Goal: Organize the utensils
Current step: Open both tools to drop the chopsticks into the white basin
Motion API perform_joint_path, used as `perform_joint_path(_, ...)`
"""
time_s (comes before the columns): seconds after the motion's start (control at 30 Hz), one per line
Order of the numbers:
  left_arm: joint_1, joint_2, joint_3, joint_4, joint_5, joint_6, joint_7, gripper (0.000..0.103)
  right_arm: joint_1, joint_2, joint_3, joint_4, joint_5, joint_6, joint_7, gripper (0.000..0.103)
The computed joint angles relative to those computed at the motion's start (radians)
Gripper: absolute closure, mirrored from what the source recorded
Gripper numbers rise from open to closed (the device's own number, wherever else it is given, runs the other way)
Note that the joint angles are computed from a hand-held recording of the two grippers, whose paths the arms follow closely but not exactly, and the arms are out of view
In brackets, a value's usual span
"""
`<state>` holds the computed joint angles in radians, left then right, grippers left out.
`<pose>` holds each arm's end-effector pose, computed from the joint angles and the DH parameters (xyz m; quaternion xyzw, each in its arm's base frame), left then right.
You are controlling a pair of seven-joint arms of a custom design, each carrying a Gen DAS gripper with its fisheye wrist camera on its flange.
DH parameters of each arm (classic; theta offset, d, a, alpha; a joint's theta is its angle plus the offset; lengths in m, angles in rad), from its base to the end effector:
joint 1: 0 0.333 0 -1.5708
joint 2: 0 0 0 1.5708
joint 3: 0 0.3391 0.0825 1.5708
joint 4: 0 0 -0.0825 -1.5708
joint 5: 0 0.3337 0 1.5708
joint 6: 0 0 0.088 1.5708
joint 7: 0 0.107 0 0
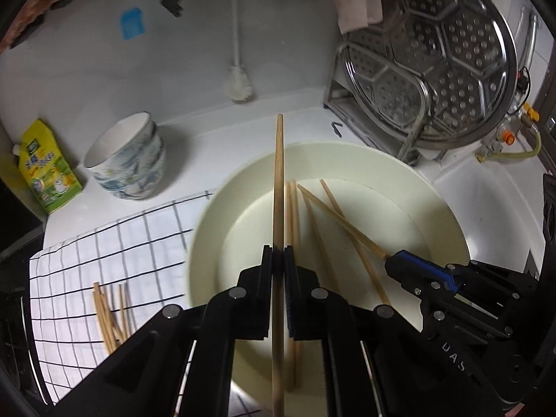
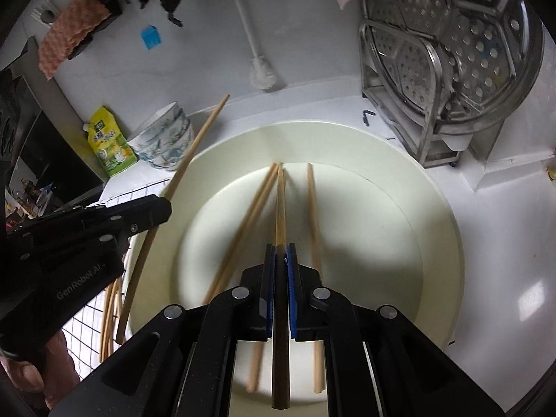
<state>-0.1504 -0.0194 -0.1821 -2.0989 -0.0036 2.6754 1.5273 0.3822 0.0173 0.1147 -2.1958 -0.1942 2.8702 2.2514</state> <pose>0.5107 -0.1770 0.5438 -0.5722 0.7658 -0.2423 0.1654 0.4691 0.2663 0.5051 -0.6635 0.6735 -0.1155 0.3046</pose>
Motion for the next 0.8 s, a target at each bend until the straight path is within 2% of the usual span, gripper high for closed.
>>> perform_joint_path(0.17,-0.013,0.036,-0.010,0.022,0.022,-0.033,-0.011,0.096,-0.013,0.000,-0.010,-0.021,0.021,0.007,-0.007,0.097)
perform_joint_path(0.37,-0.024,0.066,-0.013,0.030,0.056,-0.062,-0.027,0.095,-0.018,0.009,-0.003,-0.039,0.127,0.016,-0.096,0.097)
perform_joint_path(0.7,-0.024,0.068,-0.008,0.017,0.084,-0.083,-0.050,0.095,-0.014,0.012,-0.003,-0.054,0.197,0.013,-0.143,0.096)
perform_joint_path(0.77,-0.023,0.060,-0.007,0.013,0.091,-0.081,-0.060,0.087,-0.014,0.001,-0.007,-0.065,0.171,0.020,-0.112,0.094)
perform_joint_path(0.8,-0.022,0.054,-0.006,0.010,0.095,-0.079,-0.064,0.079,-0.015,-0.003,-0.008,-0.066,0.164,0.021,-0.103,0.087)
